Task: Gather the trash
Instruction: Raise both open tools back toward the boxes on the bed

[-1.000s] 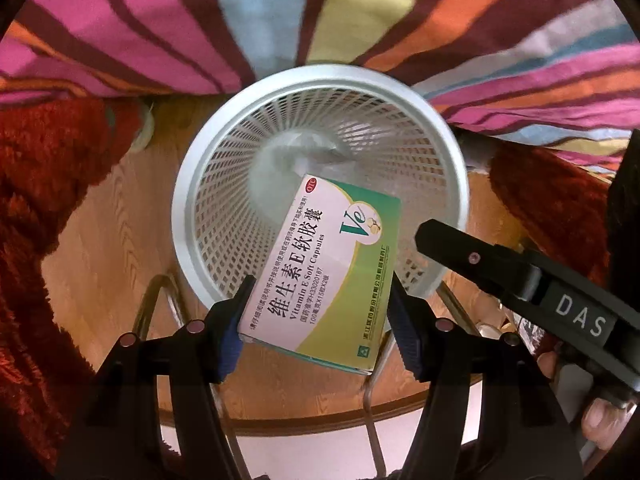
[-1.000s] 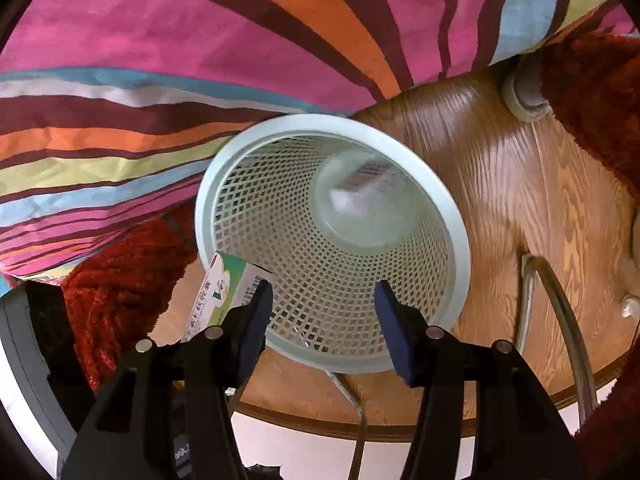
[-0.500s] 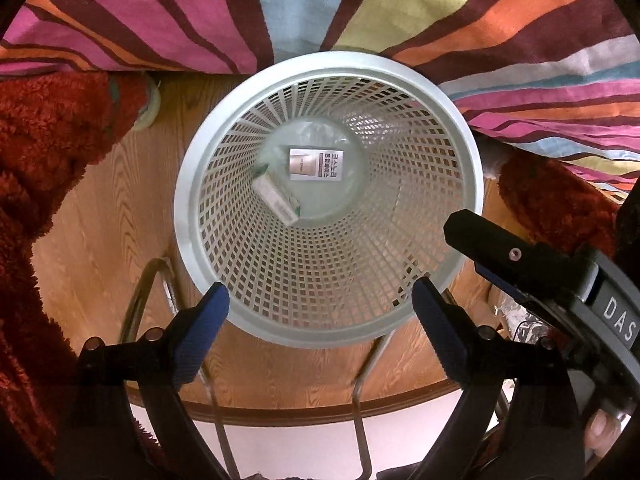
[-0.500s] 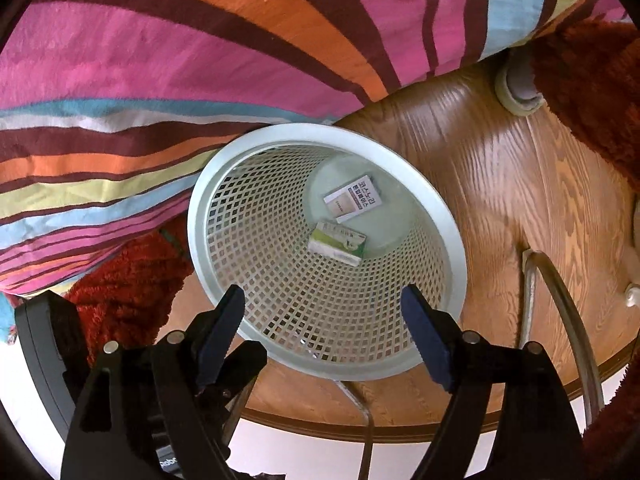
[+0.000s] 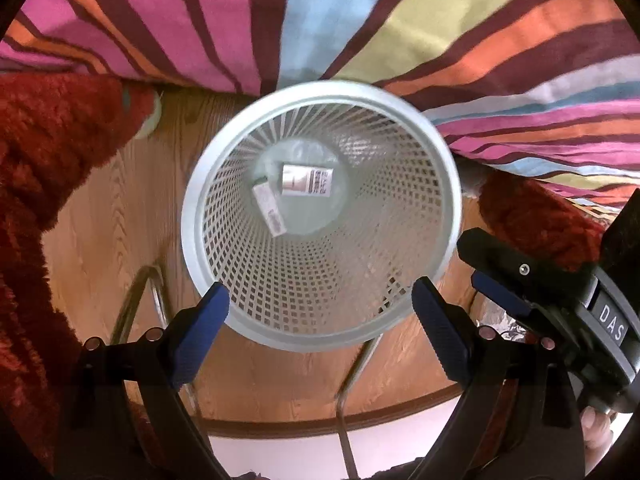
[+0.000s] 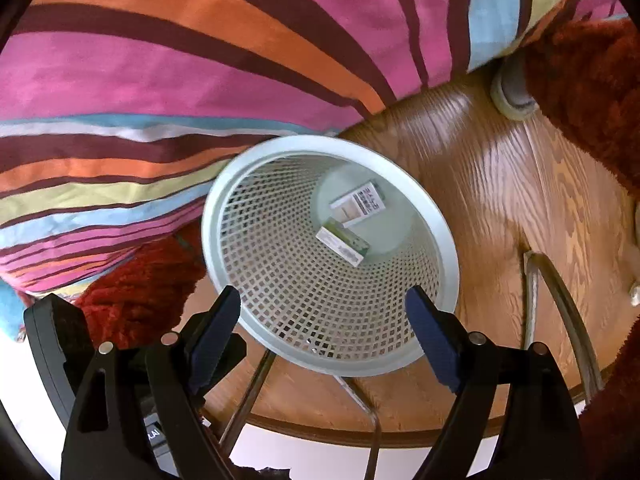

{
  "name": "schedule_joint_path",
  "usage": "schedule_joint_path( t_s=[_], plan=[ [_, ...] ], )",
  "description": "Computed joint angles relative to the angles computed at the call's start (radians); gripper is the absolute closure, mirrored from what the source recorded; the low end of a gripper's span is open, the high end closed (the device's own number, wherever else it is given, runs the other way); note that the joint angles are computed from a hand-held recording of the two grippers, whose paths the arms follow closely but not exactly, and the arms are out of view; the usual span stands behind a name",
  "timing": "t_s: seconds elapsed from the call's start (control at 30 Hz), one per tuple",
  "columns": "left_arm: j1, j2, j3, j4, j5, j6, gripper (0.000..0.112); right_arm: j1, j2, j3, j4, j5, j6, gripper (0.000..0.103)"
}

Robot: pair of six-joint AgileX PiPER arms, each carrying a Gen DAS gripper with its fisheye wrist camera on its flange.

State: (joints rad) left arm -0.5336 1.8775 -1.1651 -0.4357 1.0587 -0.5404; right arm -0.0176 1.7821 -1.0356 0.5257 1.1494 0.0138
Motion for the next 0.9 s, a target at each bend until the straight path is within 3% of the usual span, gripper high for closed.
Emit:
schedule_joint_path(
  t_s=[0.33, 0.5, 0.7, 0.9],
  plan=[
    [-0.039, -0.172, 0.017, 0.121, -0.053, -0.114, 0.022, 0.024, -0.187, -0.021, -0.011, 0.02, -0.075, 0.023],
    [-0.077, -0.279, -0.004, 0.265, -0.07, -0.181, 0.022, -0.014, -0.305, -0.058, 0.039, 0.028, -0.18, 0.023],
    [-0.109, -0.393, -0.043, 0.462, -0.106, -0.206, 0.016, -0.043, -0.423, -0.172, 0.011, -0.059, -0.307, 0.023],
    [-0.127, -0.414, -0.14, 0.605, -0.112, -0.183, 0.016, -0.081, -0.432, -0.308, 0.069, -0.108, -0.488, 0.023]
  ],
)
